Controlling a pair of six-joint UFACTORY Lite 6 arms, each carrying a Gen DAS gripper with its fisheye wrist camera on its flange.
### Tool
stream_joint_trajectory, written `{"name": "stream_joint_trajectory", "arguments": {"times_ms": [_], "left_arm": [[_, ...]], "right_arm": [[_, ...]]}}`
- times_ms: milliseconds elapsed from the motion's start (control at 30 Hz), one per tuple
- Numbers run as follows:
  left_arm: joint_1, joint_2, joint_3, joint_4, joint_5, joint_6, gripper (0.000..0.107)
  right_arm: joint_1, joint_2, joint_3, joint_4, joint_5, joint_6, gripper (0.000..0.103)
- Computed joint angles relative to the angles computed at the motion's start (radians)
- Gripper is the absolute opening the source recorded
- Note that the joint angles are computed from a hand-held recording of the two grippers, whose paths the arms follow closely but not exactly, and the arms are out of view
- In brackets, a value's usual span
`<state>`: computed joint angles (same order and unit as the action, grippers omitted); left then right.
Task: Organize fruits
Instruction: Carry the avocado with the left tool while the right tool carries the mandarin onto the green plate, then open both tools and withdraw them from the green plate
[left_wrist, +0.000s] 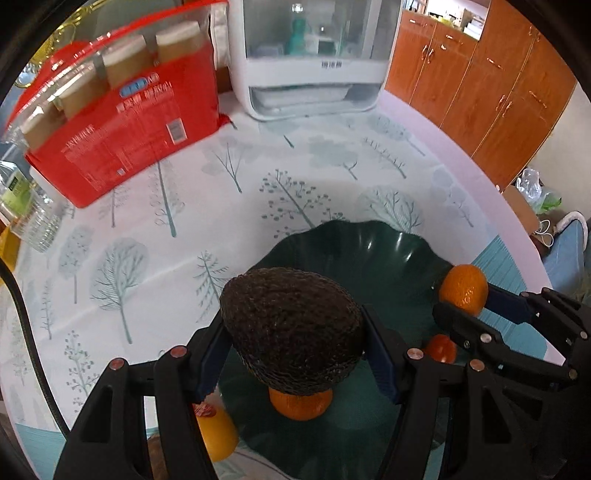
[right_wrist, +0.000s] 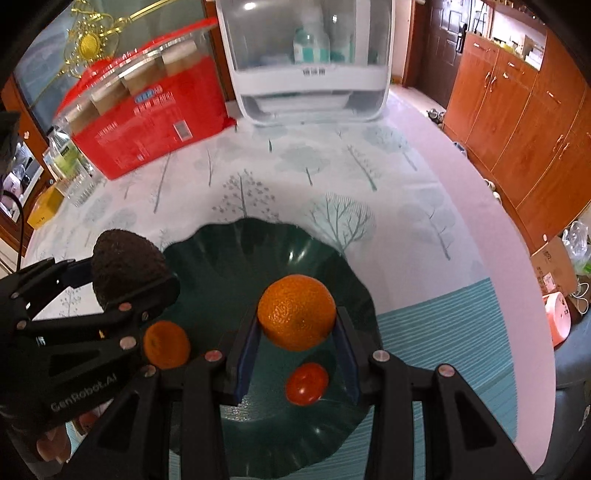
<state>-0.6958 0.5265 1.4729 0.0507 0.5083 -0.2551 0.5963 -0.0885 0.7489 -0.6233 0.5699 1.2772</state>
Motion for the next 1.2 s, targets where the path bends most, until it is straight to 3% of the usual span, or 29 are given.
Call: {"name": "stream_joint_trajectory", "arguments": {"times_ms": [300, 533, 733, 867, 1200], "left_arm": [[0.003, 0.123, 0.078, -0.049, 0.002, 0.043, 0.065], [-0.016, 0.162, 0.117, 0.016, 0.029, 0.011, 0.066], [-0.016, 0.106, 0.061, 0.084, -0.006, -0.018, 0.088], [0.002, 0.077, 0.038, 0.068, -0.007, -0.010, 0.088], [0.001, -0.007, -0.036, 0.111, -0.013, -0.061, 0.088]], "right_arm": [[-0.046, 0.079, -0.020, -0.008, -0.067, 0.003, 0.040], [-0.063, 0.104, -0.029, 0.023, -0.092, -0.026, 0.041], [-0.064, 0.083, -0.043, 0.020, -0.082, -0.022, 0.042], [-0.049, 0.050, -0.053, 0.005, -0.066, -0.003, 0.052], [-0.017, 0.010, -0.043, 0.020, -0.026, -0.013, 0.053]]}}
